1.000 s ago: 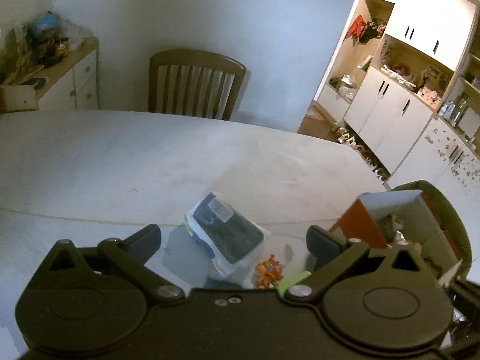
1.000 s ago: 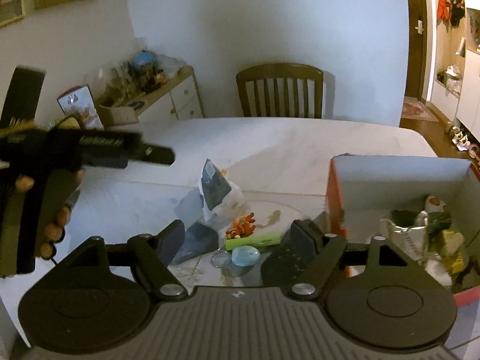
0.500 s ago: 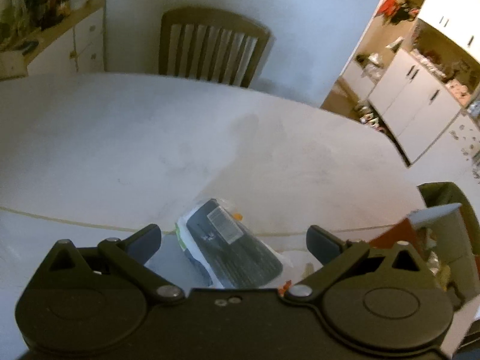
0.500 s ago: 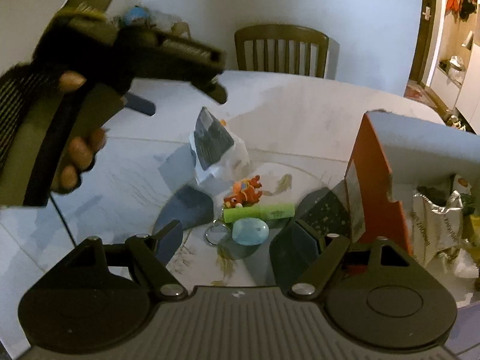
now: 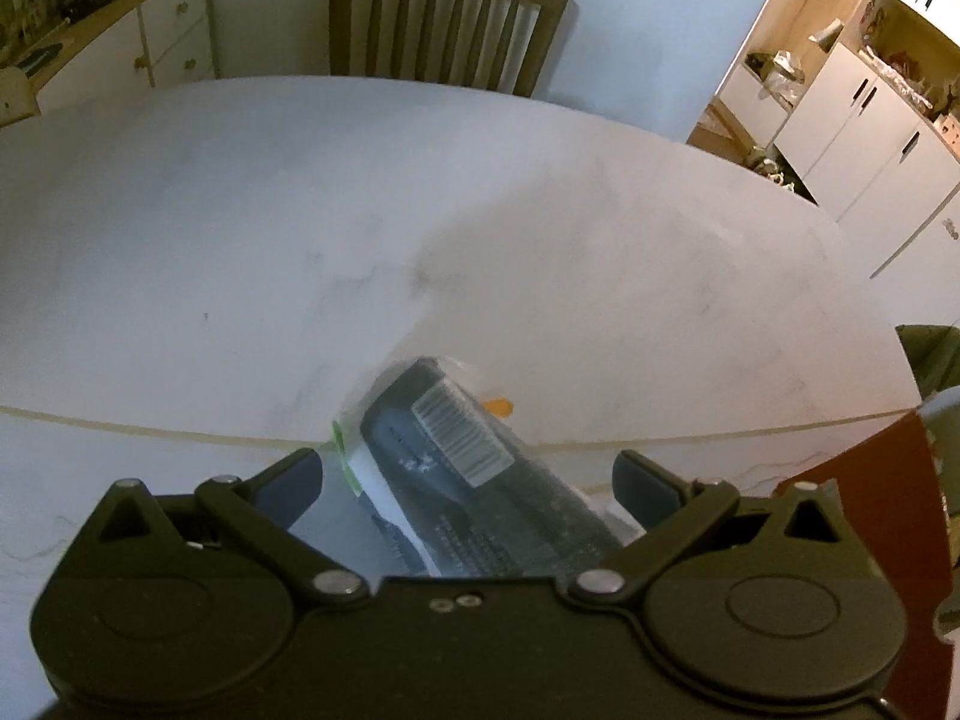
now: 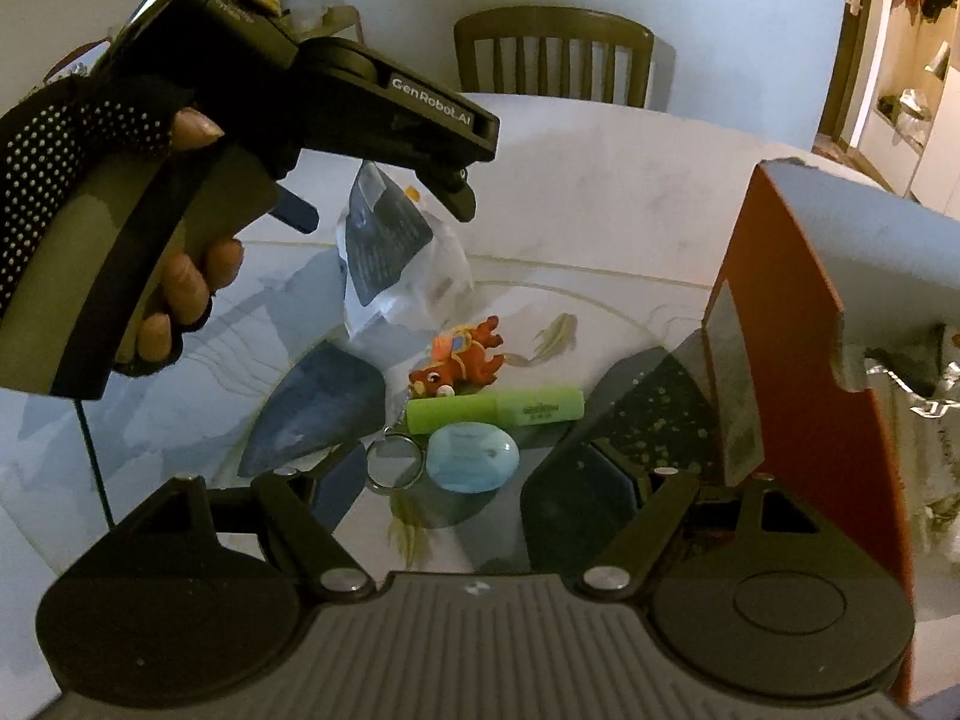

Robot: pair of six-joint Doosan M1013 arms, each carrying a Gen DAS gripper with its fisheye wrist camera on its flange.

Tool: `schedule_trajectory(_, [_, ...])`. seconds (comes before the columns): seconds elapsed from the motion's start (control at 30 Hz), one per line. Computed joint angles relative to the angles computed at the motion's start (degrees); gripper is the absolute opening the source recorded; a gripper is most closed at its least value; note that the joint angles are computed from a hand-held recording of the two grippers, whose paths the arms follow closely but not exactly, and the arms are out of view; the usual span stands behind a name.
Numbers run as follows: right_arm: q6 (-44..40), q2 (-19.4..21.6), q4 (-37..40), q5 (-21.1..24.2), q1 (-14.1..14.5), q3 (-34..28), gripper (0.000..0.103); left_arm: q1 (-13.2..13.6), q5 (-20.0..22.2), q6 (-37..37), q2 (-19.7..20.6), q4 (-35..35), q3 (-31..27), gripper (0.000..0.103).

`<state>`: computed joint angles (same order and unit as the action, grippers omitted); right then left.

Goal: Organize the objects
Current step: 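Grasp the clear plastic bag with the left gripper while the right grasps the light blue oval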

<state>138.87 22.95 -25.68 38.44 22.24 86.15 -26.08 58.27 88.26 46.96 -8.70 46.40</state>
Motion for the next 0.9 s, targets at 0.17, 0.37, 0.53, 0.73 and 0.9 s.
schedule_trajectory(0.17, [-1.0,0.5,2.3,-0.6,-0.6,-0.2,0.064,0.5,0.7,0.0,0.1,-0.7,0.0,0.102])
schedule_trajectory(0.37, [-1.0,0.8,4.0,-1.3,-1.0,-0.2,0.053,1.0,0.1,1.1,-0.1,-3.4,0.8,0.09])
schedule_trajectory(0.53, [-1.0,1.0,4.9,-1.2,-1.1,-0.3,0.045,1.4,-0.5,1.6,-0.6,-4.5,1.9,0.078])
schedule_trajectory(0.73, [-0.3,1.2,4.3,-0.7,-0.9,-0.5,0.038,1.7,-1.1,2.2,-0.5,-6.1,1.8,0.056])
schedule_trajectory(0.9, [0.6,1.1,4.2,-0.4,-0.8,-0.5,0.038,1.8,-2.5,3.1,-1.7,-7.0,3.9,0.03])
